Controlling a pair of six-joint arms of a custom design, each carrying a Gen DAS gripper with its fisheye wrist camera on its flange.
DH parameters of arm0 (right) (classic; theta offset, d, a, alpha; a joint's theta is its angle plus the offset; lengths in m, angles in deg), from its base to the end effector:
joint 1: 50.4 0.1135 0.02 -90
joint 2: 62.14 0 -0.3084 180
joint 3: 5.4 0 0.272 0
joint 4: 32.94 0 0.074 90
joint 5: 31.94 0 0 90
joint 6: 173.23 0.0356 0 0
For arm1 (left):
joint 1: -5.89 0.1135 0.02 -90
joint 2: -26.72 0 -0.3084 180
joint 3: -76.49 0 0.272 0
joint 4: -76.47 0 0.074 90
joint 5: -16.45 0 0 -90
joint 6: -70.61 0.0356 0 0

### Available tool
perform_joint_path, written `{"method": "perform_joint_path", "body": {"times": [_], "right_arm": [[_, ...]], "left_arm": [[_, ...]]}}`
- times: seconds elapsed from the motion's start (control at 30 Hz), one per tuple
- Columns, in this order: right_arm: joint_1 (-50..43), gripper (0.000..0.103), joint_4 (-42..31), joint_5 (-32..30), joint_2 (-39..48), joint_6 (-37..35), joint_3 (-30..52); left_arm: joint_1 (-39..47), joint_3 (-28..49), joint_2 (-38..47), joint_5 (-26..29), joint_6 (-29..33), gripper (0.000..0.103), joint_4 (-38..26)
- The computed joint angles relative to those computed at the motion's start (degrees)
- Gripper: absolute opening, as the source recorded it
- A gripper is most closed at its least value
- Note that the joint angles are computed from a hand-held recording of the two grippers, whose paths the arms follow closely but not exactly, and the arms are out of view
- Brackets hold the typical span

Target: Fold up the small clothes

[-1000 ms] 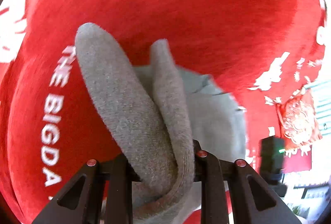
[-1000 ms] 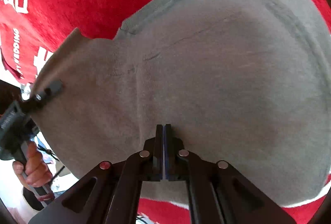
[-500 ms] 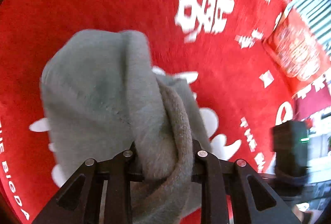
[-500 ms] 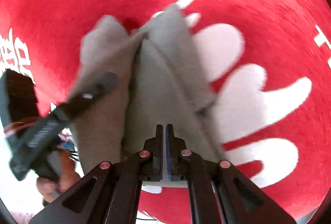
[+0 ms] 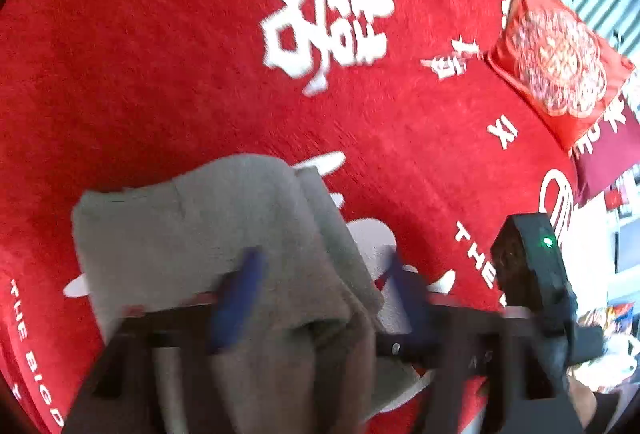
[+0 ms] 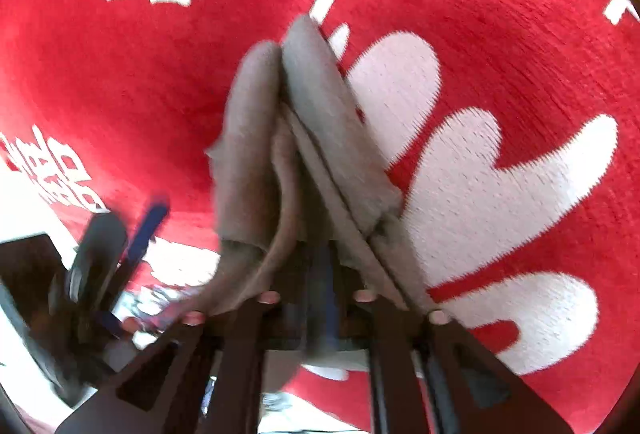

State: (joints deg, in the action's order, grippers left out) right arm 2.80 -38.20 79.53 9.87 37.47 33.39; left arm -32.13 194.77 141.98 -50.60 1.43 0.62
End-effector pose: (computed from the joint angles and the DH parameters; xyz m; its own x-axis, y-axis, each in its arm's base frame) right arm 0.1519 0.1813 0.1911 -0.3029 0.9310 0.2038 0.6133 0.0267 0.7894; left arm 0.3497 -0.2910 0.3047 -0.4697 0.7827 -0.4083 0.8824 0.4026 -0.2433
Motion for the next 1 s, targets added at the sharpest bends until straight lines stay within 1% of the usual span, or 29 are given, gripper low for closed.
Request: {"method": "perform_joint_path", "body": {"times": [0.03, 0.07, 0.1, 0.17, 0.2, 0.23, 0.27, 0.3, 0.33, 0.4, 0.43, 0.47, 0.5, 0.53, 0.57, 0.6, 0.63, 0.7, 0.77, 0.83, 0.9, 0.93, 0.97, 1.0], "right_arm": [[0.1, 0.05, 3.0, 1.5, -0.1, 1.1, -1.5], [0.5, 0.055, 6.7, 3.7, -0.9, 1.9, -3.5], [0.1, 0.056, 11.6, 5.0, -0.1, 1.9, -5.1], [-2.5, 0.056, 18.8, 3.6, 2.2, 0.8, -6.8], [-3.6, 0.056, 21.1, 2.1, 3.0, 0.2, -7.3], [-4.4, 0.056, 21.2, 1.0, 2.2, -0.5, -7.6], [-6.3, 0.058, 21.9, -1.7, 2.2, -2.4, -7.3], [-8.0, 0.058, 20.8, -4.2, 1.2, -4.2, -7.0], [-9.9, 0.059, 18.1, -7.7, 0.4, -6.4, -5.5], [-14.4, 0.059, 14.6, -14.4, 1.6, -10.0, -3.0], [-16.7, 0.059, 11.4, -18.0, 2.7, -12.1, -0.8], [-18.6, 0.051, 7.6, -21.0, 3.7, -14.2, 1.7], [-20.4, 0.035, 1.3, -23.8, 4.8, -17.8, 5.5], [-21.2, 0.015, -3.9, -25.1, 5.4, -20.8, 8.6], [-21.8, 0.015, -10.8, -25.9, 6.5, -24.9, 12.9], [-21.6, 0.014, -16.2, -25.0, 6.9, -29.4, 17.0], [-21.5, 0.014, -18.4, -24.2, 6.7, -31.9, 19.2], [-20.4, 0.014, -21.7, -21.3, 4.1, -35.1, 20.2], [-19.2, 0.014, -24.7, -18.7, 2.2, -35.1, 20.7], [-19.2, 0.014, -27.7, -18.1, 1.6, -33.0, 19.7], [-19.7, 0.014, -27.2, -19.0, 1.2, -30.8, 16.5], [-20.3, 0.016, -26.6, -20.9, 1.6, -30.4, 14.4], [-21.2, 0.021, -25.9, -22.6, 2.6, -30.3, 13.5], [-21.0, 0.023, -25.3, -22.5, 2.5, -29.1, 12.7]], "left_arm": [[1.4, -1.6, -1.9, -0.6, -1.2, 0.103, 2.5], [2.7, -2.2, -2.9, -1.1, -1.5, 0.103, 3.9], [4.0, -2.0, -3.1, -1.7, -1.3, 0.103, 3.8], [6.7, -0.8, -2.7, -3.9, -1.5, 0.103, 2.6], [7.8, 0.0, -2.1, -5.4, -1.6, 0.103, 1.8], [9.1, 1.0, -1.1, -6.6, -1.4, 0.103, 0.6], [10.3, 1.9, -0.1, -7.5, -1.4, 0.103, -0.4], [11.5, 2.9, 1.0, -8.3, -1.6, 0.103, -1.2], [12.9, 4.1, 2.2, -9.1, -2.1, 0.103, -2.2], [15.5, 4.7, 3.9, -10.6, -2.6, 0.103, -2.8], [16.2, 4.4, 4.5, -11.4, -2.7, 0.103, -2.7], [16.8, 4.3, 5.2, -11.7, -2.5, 0.103, -3.0], [17.7, 4.1, 6.2, -12.1, -2.1, 0.103, -3.6], [18.3, 3.6, 6.4, -12.3, -2.0, 0.103, -3.5], [18.7, 2.8, 6.4, -12.2, -2.0, 0.103, -3.2], [19.0, 1.4, 6.0, -12.4, -1.9, 0.103, -2.4], [18.5, -0.6, 5.0, -12.7, -2.3, 0.103, -1.2], [18.9, -2.1, 4.0, -12.1, -2.0, 0.103, -0.2], [18.9, -3.5, 3.0, -11.2, -1.9, 0.103, 0.6], [18.2, -4.9, 2.5, -11.4, -1.5, 0.103, 1.3], [17.4, -6.8, 2.0, -12.4, -0.8, 0.103, 2.6], [17.1, -8.2, 1.7, -12.7, -0.3, 0.103, 3.4], [17.0, -8.4, 1.9, -12.7, -0.2, 0.103, 3.5], [17.0, -9.3, 1.7, -12.4, -0.1, 0.103, 3.8]]}}
